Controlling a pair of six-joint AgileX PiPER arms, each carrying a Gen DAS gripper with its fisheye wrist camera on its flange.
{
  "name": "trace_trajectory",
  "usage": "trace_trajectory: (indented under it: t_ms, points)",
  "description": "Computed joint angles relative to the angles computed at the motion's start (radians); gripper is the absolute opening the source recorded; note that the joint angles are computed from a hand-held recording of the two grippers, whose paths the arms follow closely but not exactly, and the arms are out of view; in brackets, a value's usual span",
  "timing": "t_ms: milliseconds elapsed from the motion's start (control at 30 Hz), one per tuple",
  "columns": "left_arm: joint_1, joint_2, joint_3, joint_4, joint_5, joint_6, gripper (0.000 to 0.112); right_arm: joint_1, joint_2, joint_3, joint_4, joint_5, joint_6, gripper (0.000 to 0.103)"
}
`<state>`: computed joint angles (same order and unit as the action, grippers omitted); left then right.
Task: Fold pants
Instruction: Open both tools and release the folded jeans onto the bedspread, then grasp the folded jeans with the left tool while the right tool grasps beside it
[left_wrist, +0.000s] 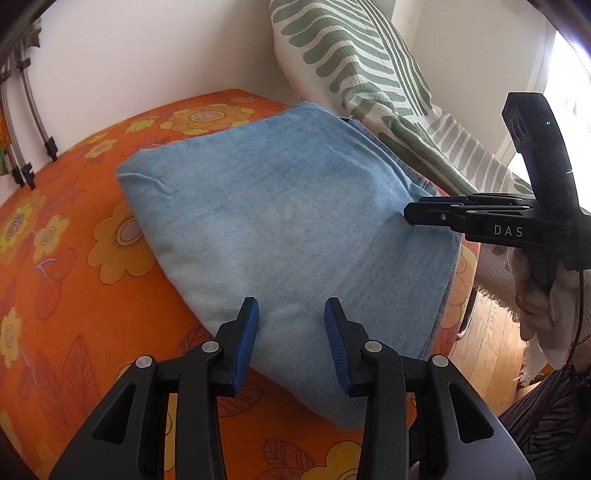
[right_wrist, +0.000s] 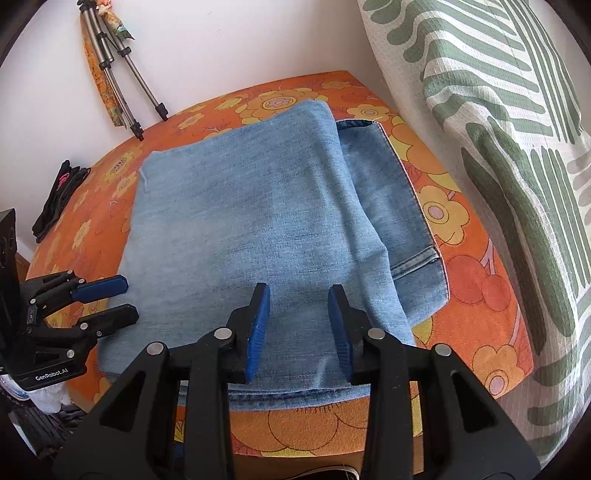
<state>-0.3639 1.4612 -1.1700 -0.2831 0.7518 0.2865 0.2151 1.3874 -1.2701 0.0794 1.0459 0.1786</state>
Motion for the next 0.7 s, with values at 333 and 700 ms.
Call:
trace_trajectory:
  t_ms: [333,700]
  points:
    - [-0.045,-0.018,0.008,0.128,0.005,-0.145,0.036,0.043,0.032,-0.029,-0.068,0.025,0.033,0.035]
    - [0.124,-0.017,-0.054,-0.062,0.079,-0.068,0.065,-0.145,0.021,-0.181,0.048,0.019,-0.237,0.092]
